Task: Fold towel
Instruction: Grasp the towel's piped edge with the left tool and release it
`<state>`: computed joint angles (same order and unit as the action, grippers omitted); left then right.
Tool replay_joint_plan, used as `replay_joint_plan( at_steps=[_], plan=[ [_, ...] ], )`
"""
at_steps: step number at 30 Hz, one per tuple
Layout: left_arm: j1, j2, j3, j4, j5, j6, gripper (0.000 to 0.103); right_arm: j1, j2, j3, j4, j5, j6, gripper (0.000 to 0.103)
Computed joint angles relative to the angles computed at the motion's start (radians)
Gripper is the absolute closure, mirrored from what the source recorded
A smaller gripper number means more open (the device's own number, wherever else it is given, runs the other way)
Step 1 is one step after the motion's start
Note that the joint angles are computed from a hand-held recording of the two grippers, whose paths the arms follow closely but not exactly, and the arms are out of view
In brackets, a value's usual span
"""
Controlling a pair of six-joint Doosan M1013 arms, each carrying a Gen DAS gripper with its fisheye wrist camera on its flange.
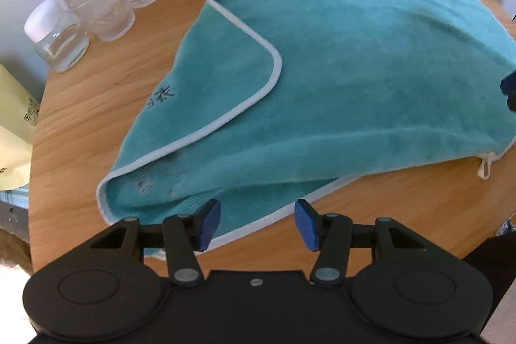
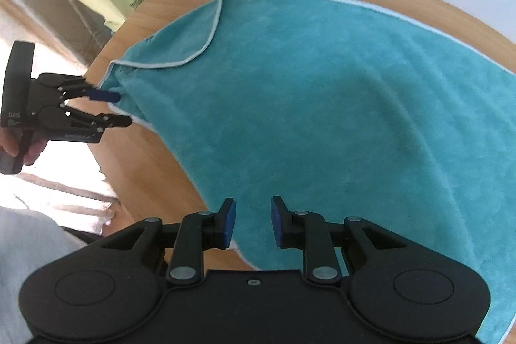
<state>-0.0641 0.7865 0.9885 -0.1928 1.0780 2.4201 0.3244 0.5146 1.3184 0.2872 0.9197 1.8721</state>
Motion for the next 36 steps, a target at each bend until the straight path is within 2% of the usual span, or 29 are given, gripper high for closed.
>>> replay_joint_plan(
  at_steps=[4, 8, 10, 11, 12, 17, 22, 24, 26, 29, 31, 32, 34, 35, 36],
  plan=[
    [-0.002, 0.007, -0.009, -0.016, 0.037, -0.072, 0.048, 0.002, 0.006, 0.005, 0.007, 0.007, 0.030, 0.076],
    [-0.002, -0.002, 0.007, -0.026, 0.022, -0.076, 0.053, 0.006, 0.005, 0.009, 0.010, 0.011, 0.034, 0.076],
    [-0.006, -0.007, 0.013, -0.006, 0.017, -0.070, 0.071, 0.006, 0.005, 0.012, 0.015, 0.013, 0.032, 0.076],
    [-0.008, -0.009, 0.015, 0.011, 0.012, -0.068, 0.098, 0.006, 0.004, 0.014, 0.015, 0.013, 0.033, 0.076],
    [-0.010, -0.011, 0.016, 0.028, 0.008, -0.067, 0.098, 0.006, 0.005, 0.015, 0.019, 0.014, 0.033, 0.076],
    [-0.010, 0.000, -0.011, 0.060, 0.078, -0.040, 0.098, 0.013, 0.015, 0.004, -0.013, 0.019, 0.033, 0.076],
    [-0.002, -0.001, -0.015, 0.080, 0.126, 0.016, 0.098, 0.018, 0.034, -0.009, -0.112, 0.038, 0.147, 0.076],
    [0.004, 0.007, -0.032, 0.084, 0.169, 0.030, 0.098, 0.019, 0.048, -0.025, -0.145, 0.079, 0.165, 0.077],
    [0.006, 0.005, -0.029, 0.092, 0.176, 0.044, 0.098, 0.025, 0.054, -0.034, -0.187, 0.099, 0.164, 0.075],
    [0.006, 0.002, -0.026, 0.119, 0.206, 0.093, 0.098, 0.022, 0.050, -0.030, -0.180, 0.098, 0.161, 0.075],
    [0.009, 0.015, -0.053, 0.134, 0.273, 0.115, 0.098, 0.022, 0.050, -0.031, -0.180, 0.103, 0.157, 0.075],
    [0.010, 0.015, -0.052, 0.135, 0.273, 0.116, 0.097, 0.023, 0.051, -0.033, -0.182, 0.108, 0.154, 0.075],
    [0.012, 0.019, -0.062, 0.147, 0.295, 0.124, 0.096, 0.027, 0.056, -0.045, -0.197, 0.129, 0.151, 0.075],
    [0.012, 0.020, -0.065, 0.154, 0.291, 0.128, 0.091, 0.031, 0.059, -0.054, -0.206, 0.143, 0.142, 0.075],
    [0.012, 0.020, -0.068, 0.154, 0.283, 0.122, 0.078, 0.033, 0.063, -0.063, -0.213, 0.159, 0.133, 0.074]
  ],
)
